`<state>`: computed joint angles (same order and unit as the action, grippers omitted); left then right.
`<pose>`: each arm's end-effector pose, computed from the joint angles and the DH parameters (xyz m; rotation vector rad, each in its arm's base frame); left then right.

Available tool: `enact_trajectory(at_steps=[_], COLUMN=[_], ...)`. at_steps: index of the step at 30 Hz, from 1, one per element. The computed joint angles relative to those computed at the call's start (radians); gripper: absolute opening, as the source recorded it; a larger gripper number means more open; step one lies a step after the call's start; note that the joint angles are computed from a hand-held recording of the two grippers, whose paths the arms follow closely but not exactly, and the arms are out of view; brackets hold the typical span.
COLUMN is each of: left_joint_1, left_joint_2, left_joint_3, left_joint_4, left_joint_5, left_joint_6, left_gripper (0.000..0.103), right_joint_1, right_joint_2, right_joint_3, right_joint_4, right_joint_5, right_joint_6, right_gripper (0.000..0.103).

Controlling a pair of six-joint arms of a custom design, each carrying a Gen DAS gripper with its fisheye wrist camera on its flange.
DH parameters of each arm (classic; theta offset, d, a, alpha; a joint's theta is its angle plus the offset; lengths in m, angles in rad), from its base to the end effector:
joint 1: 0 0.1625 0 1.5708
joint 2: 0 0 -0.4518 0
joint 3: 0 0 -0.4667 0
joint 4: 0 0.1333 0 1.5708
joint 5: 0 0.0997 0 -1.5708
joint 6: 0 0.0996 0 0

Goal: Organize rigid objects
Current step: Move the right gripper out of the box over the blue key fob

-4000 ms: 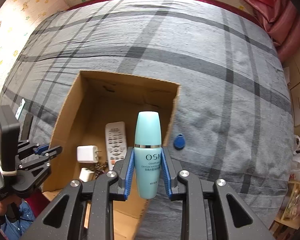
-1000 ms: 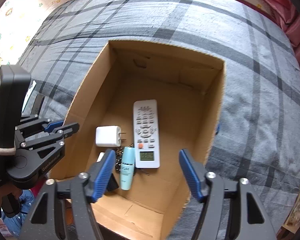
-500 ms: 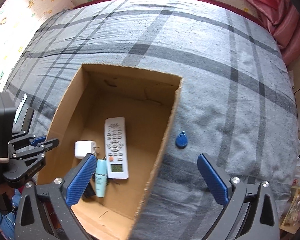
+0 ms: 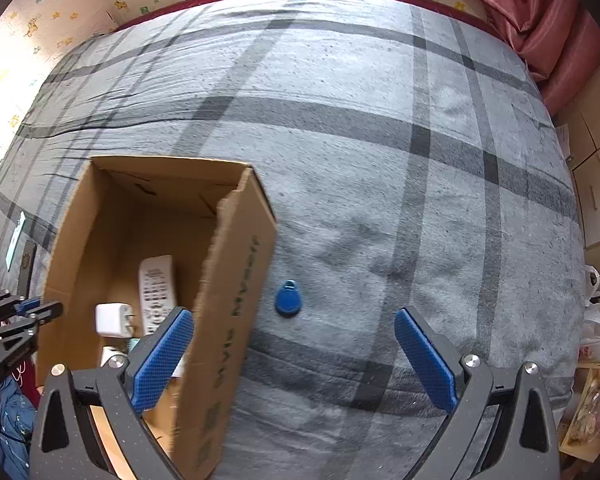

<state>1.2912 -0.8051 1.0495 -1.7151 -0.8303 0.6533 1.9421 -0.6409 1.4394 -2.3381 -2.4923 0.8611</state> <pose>-0.0440 -0.8798 0.2922 1.1284 2.1367 0.2931 0.3353 -0.7125 0.0350 -0.5396 -2.2326 0.6297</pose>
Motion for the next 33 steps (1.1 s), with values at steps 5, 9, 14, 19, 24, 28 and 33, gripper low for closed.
enact_trajectory(at_steps=[5,9,14,19,24,28,33], left_joint_1=[-0.003,-0.005,-0.008,-0.010,-0.009,-0.010,-0.009], left_joint_2=[-0.002,-0.002,-0.002,-0.003,0.005,0.004,0.005], left_joint_3=[0.008,0.007,0.013,0.016,0.002,0.005,0.006], left_joint_4=[-0.007,-0.001,-0.005,-0.005,0.013,0.009,0.005], left_joint_5=[0.009,0.012,0.022,0.029,0.028,0.033,0.037], left_joint_6=[0.003,-0.005,-0.013,-0.020,-0.042,-0.041,-0.056], left_gripper=[0.012,0.012,0.012,0.012,0.012,0.012,0.012], right_joint_1=[-0.026,-0.043,-0.060,-0.081,-0.104,-0.116,-0.128], right_joint_2=[-0.019,-0.023,-0.018,0.000,0.026,0.044,0.062], right_joint_3=[0.057,0.090,0.099,0.096,0.079,0.062,0.046], right_joint_4=[-0.087,-0.178,-0.204,-0.220,-0.216,-0.203,-0.190], right_joint_5=[0.013,0.038,0.050,0.070,0.087,0.098,0.106], right_joint_6=[-0.049,-0.147,-0.243,-0.338,-0.425,-0.480,-0.517], right_gripper=[0.103,0.103,0.103,0.103,0.101,0.096,0.087])
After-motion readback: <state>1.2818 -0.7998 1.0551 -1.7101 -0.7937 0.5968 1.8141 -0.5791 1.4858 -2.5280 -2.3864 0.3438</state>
